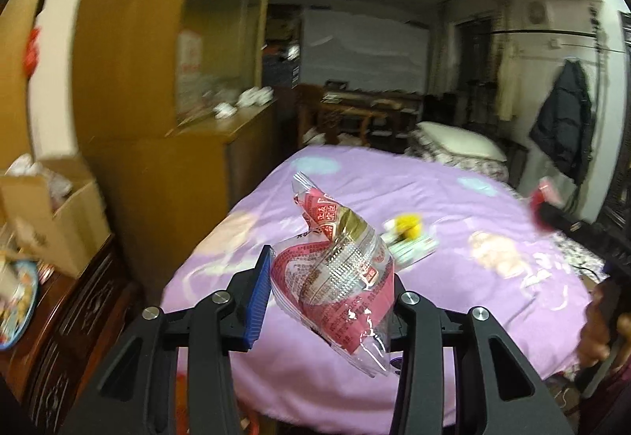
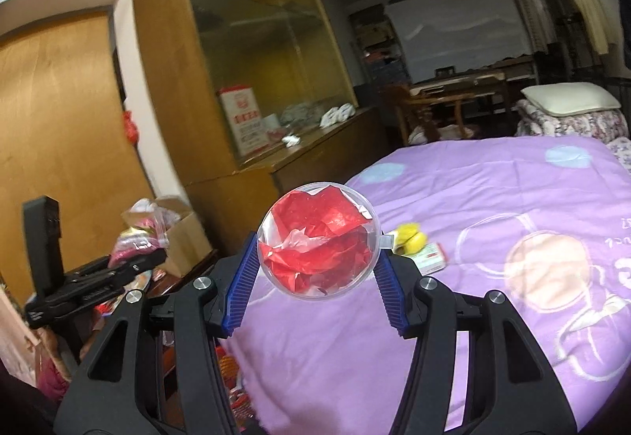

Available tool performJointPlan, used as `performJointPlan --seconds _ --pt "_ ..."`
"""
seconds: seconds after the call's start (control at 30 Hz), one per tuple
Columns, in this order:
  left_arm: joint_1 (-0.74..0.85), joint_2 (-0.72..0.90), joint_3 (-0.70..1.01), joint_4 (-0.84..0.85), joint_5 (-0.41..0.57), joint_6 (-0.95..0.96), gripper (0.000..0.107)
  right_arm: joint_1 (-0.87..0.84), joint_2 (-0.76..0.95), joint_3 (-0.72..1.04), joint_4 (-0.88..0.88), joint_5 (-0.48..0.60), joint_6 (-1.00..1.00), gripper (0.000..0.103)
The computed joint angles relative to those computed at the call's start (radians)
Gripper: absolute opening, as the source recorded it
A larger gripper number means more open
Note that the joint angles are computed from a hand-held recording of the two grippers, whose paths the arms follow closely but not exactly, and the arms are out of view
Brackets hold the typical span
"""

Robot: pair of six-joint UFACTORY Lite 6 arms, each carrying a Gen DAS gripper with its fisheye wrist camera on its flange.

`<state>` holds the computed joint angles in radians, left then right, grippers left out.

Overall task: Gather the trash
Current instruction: 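Carry the snack bag and the container with both tools toward the wastebasket, then open both tools over the red wastebasket to drop the bag and container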

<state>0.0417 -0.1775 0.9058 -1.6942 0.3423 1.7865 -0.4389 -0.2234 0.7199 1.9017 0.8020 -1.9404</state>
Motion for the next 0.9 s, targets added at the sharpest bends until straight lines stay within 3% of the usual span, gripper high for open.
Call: performJointPlan --seconds 0.2,0.3,0.37,0.43,0.63,0.9 --pt "0.229 0.182 0.022 0.107 0.086 -0.026 0.044 0.169 0.049 0.018 0.019 -0.137 -0.020 0.056" --pt "0.303 0.324 0.065 0.118 0.113 0.002 0.051 0.253 0.124 0.061 0.038 -0.202 -0.031 0.056" --pt "0.332 0.429 0.116 0.161 0.113 -0.022 0.080 0.322 0.186 0.102 0.052 -0.255 -0.036 0.056" --pt "0.359 0.514 0.149 0.118 0.089 0.028 0.089 0.377 0.236 0.128 0.071 -0.293 -0.051 0.056" --pt "0.437 0.667 0.269 0.054 0.079 0.066 0.097 0.555 0.435 0.294 0.010 -0.399 0.020 0.056" --pt "0.531 0.746 0.341 -0.094 0.022 0.185 0.097 0.749 0.722 0.590 -0.354 -0.438 0.391 0.056"
